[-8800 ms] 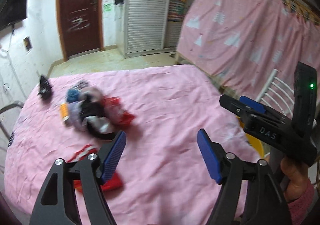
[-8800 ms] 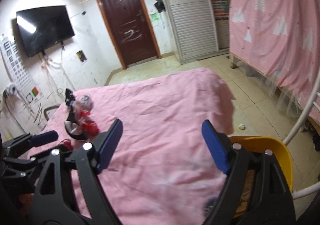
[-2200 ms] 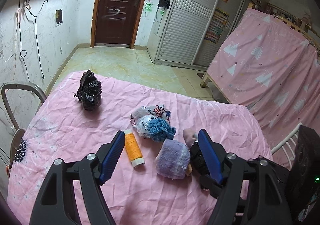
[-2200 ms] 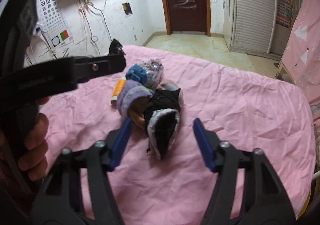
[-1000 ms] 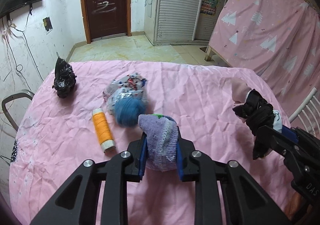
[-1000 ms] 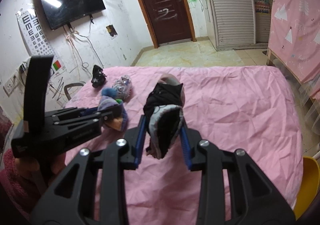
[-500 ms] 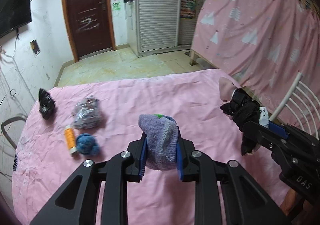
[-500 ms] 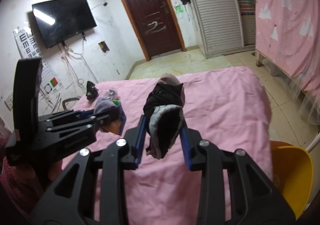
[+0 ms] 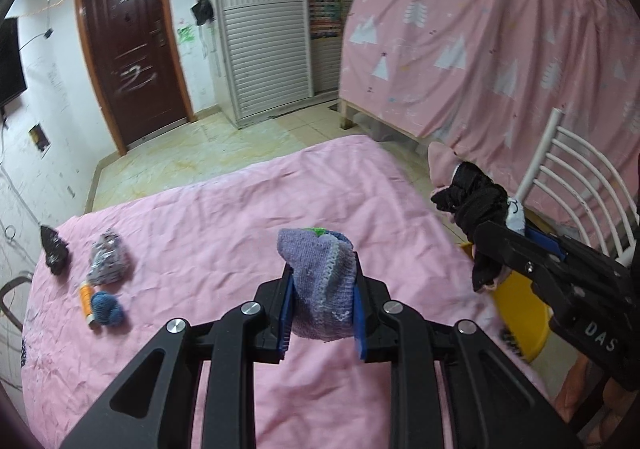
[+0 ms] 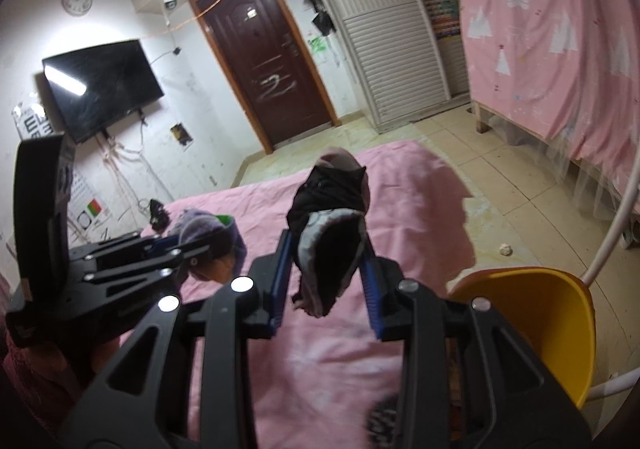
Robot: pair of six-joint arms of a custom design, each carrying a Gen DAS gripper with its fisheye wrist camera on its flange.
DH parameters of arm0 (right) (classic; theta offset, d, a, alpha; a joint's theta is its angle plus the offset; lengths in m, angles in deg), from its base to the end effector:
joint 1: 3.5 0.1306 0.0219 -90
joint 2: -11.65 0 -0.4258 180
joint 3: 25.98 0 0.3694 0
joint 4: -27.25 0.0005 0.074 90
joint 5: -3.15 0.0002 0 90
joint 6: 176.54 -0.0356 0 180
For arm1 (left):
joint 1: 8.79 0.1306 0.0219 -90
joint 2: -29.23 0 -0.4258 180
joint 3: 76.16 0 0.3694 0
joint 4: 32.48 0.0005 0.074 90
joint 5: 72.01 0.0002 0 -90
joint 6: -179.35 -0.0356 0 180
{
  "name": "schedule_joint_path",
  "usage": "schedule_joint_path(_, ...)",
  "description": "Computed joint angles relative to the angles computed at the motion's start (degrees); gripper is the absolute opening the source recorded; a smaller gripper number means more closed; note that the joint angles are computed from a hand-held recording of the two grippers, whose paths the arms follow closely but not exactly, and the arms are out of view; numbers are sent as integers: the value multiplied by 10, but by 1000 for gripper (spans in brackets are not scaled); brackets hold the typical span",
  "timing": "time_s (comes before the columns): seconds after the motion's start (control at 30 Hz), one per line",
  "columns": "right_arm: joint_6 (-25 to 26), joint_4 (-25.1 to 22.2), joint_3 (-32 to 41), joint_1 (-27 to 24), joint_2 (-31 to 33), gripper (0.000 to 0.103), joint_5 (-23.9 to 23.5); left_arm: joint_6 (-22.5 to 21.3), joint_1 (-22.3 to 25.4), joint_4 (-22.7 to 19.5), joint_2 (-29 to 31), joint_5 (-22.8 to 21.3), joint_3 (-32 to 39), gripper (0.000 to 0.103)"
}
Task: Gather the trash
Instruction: 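Carry the sock and purple ball to the yellow bin and open both tools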
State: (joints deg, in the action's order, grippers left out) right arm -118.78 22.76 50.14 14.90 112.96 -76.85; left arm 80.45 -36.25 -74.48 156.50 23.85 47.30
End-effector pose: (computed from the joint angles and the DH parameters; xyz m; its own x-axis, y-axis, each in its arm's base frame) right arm 0.5091 0.1623 0.3367 -0.4869 0.3917 -0.7807 0.1088 0.9140 0.3908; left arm 0.6409 -0.3377 0.3663 -0.5478 0.4581 -0.7000 0.6140 0.7885 0.0355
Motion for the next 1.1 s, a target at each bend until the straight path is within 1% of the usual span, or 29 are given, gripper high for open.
schedule_joint_path(0.27, -32, 37, -69, -26, -44, 31, 20, -24, -36, 17, -11, 15, -20, 15)
schedule_joint_path(0.43, -44, 53, -102, -42, -66, 31, 36, -35, -57, 10, -12, 33, -20, 14)
schedule_joint_path(0.5, -50, 56, -112, -48, -72, 31, 44, -34, -66, 6, -10, 40, -17, 14)
schedule_joint_path(0.63, -62, 70, -132, -62, -83, 31, 45, -30, -78, -13, -2, 64, -5, 14)
schedule_joint_path(0.77, -73, 80, -147, -72, -93, 32, 46, -24, -89, -8, 2, 86, -5, 15)
schedule_joint_path(0.8, -77, 83, -151, -75, -95, 32, 47, -23, -91, -7, 3, 89, -5, 17)
schedule_joint_path(0.83, -78, 85, -155, -78, -98, 33, 46, -23, -93, -9, 6, 94, -1, 23)
schedule_joint_path(0.87, -80, 87, -158, -80, -100, 35, 47, -22, -94, -11, 8, 98, 1, 36)
schedule_joint_path(0.9, -82, 88, -159, -82, -101, 37, 48, -20, -95, -13, 9, 100, 3, 44)
schedule_joint_path(0.93, -85, 89, -161, -83, -103, 43, 49, -18, -97, -10, 9, 98, 1, 57)
schedule_joint_path(0.97, -87, 91, -163, -84, -104, 47, 50, -17, -97, -5, 11, 97, 1, 59)
schedule_joint_path(1.1, -89, 92, -162, -83, -102, 48, 51, -22, -97, 1, 7, 94, -7, 59)
